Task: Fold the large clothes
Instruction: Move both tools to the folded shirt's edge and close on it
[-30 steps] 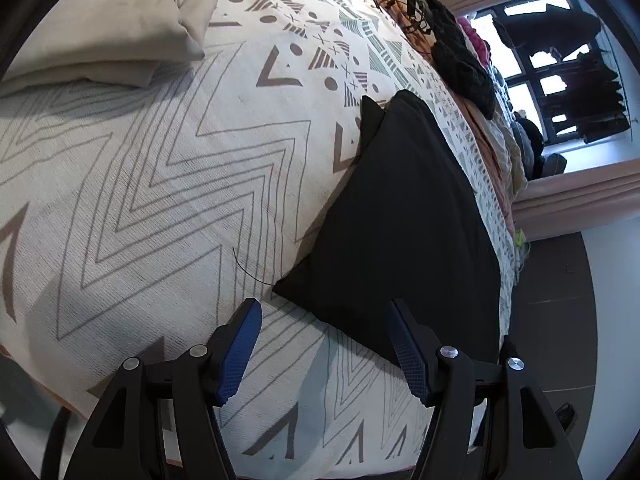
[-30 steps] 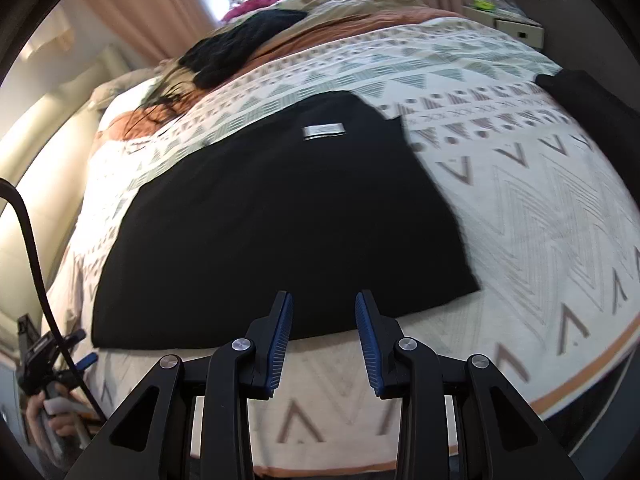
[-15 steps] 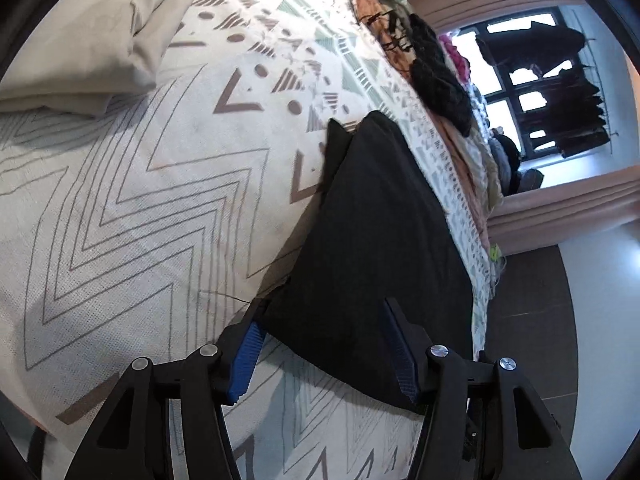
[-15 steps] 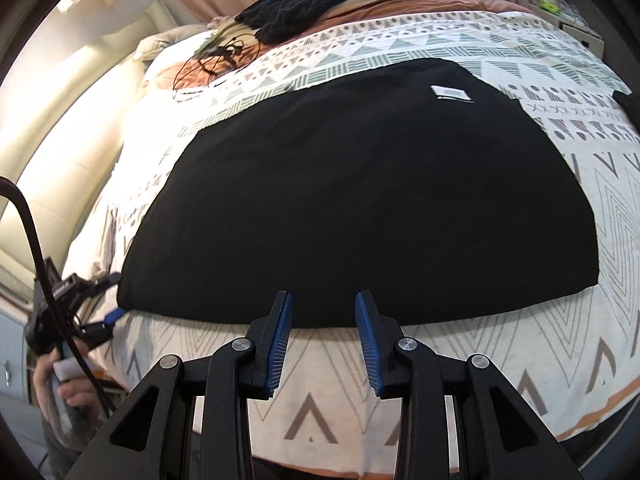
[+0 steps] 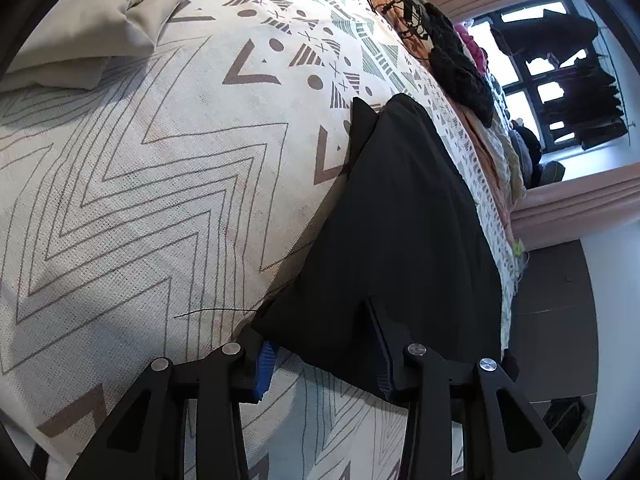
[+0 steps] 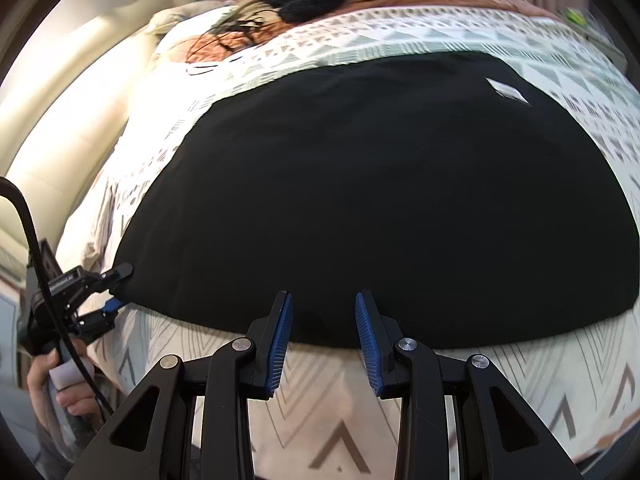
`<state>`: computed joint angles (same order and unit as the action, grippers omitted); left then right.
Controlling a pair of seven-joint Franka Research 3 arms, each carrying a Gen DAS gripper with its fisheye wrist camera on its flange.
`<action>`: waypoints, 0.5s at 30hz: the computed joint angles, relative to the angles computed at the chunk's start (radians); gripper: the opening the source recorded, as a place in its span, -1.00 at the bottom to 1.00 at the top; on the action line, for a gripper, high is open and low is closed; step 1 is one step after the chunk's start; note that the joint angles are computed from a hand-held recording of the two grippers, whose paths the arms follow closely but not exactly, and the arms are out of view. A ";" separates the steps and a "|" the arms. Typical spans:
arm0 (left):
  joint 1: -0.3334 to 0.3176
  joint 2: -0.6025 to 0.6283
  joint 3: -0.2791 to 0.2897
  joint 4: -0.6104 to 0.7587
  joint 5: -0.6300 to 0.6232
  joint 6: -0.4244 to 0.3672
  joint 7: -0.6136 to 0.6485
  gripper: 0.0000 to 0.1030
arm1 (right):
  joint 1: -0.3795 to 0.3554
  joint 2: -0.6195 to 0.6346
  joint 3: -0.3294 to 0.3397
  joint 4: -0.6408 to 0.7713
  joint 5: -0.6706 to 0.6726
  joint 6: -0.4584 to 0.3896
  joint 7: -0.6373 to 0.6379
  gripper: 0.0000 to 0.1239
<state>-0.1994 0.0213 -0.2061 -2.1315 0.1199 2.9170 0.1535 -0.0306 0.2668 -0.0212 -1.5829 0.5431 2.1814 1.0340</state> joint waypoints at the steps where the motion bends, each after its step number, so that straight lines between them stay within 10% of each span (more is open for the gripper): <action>1: -0.001 0.001 0.001 0.003 0.012 -0.009 -0.014 -0.22 | 0.005 0.008 0.003 0.008 -0.007 0.004 -0.004 -0.47; 15: -0.004 0.000 0.007 0.006 0.155 -0.036 -0.156 -0.45 | 0.019 0.039 0.005 -0.002 -0.076 0.006 -0.014 -0.47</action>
